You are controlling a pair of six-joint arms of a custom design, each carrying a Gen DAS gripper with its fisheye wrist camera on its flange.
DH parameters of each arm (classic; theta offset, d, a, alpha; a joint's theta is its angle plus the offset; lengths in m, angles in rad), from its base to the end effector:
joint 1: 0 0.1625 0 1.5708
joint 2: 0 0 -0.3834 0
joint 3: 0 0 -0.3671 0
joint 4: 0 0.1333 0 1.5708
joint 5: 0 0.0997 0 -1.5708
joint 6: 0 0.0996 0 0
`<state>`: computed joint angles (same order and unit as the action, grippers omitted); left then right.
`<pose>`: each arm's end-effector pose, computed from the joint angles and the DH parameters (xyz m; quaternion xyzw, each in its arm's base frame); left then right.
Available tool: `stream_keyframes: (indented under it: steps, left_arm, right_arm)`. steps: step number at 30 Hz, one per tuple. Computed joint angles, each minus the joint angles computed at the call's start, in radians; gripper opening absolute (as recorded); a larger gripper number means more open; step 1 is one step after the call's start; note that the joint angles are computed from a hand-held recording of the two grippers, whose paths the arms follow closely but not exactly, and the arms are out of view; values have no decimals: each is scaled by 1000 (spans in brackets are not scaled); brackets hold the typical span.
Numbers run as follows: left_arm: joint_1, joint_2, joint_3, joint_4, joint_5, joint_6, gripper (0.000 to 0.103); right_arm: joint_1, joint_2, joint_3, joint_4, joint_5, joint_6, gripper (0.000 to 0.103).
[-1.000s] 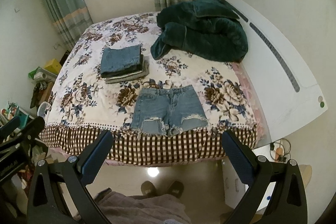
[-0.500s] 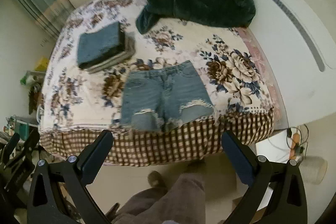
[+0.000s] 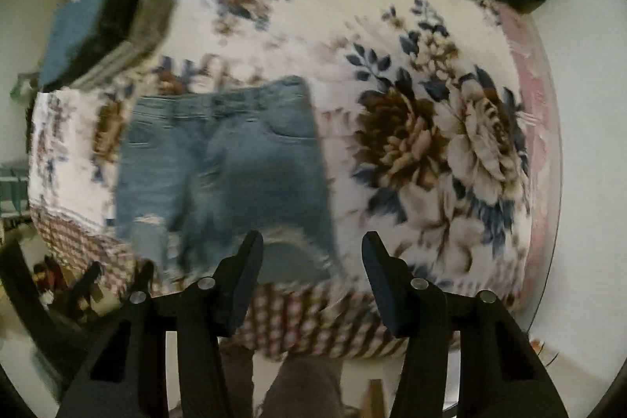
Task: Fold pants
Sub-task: 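Lower both tools and grasp the waistband corners of the denim shorts, then lift the shorts with both grippers and fold the waistband over onto the frayed hem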
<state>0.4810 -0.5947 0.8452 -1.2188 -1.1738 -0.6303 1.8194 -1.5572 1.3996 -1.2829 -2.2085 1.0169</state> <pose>-0.5440 -0.4777 0.1541 0.2702 0.8983 0.0471 0.3433 0.1840 -0.4240 0.5112 -0.3362 -0.8862 0.1351 0.2888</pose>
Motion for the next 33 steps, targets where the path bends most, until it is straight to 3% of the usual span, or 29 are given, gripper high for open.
stream_keyframes:
  steps: [3,8,9,10,12,15,19,20,21,22,23,27,31,33]
  left_arm:
    - [-37,34,127,-104,-65,-7,103]
    - [-89,89,276,-225,-81,2,100]
    - [-92,88,305,-254,-83,0,90]
    - [-94,87,327,-268,-84,-10,73]
    - [-92,62,376,-318,-86,-39,62]
    - [-82,3,443,-424,-123,-32,8]
    - [-63,-37,470,-467,-171,0,3]
    - [-57,-45,470,-473,-181,9,3]
    - [-53,-49,471,-477,-192,16,2]
    - [-45,-57,465,-481,-203,23,2]
    - [-41,-69,460,-484,-206,29,2]
    - [-32,-139,459,-492,-197,39,2]
    - [15,-211,410,-470,-185,46,2]
    - [33,-199,375,-490,-156,36,2]
  right_arm:
    - [-103,-53,94,-100,18,-155,63]
    - [-272,-88,185,-242,78,-399,68]
    - [-298,-85,192,-268,101,-439,70]
    - [-322,-78,199,-294,128,-480,70]
    - [-354,-46,199,-336,173,-544,71]
    - [-396,20,199,-421,235,-608,71]
    - [-447,93,200,-505,297,-598,71]
    - [-455,101,206,-531,319,-597,66]
    - [-455,109,210,-550,335,-610,41]
    - [-433,122,204,-557,310,-612,23]
    - [-416,130,197,-550,284,-600,11]
    - [-310,140,155,-522,195,-535,10]
    - [-199,187,42,-469,174,-463,10]
    - [-147,235,-33,-454,172,-441,10]
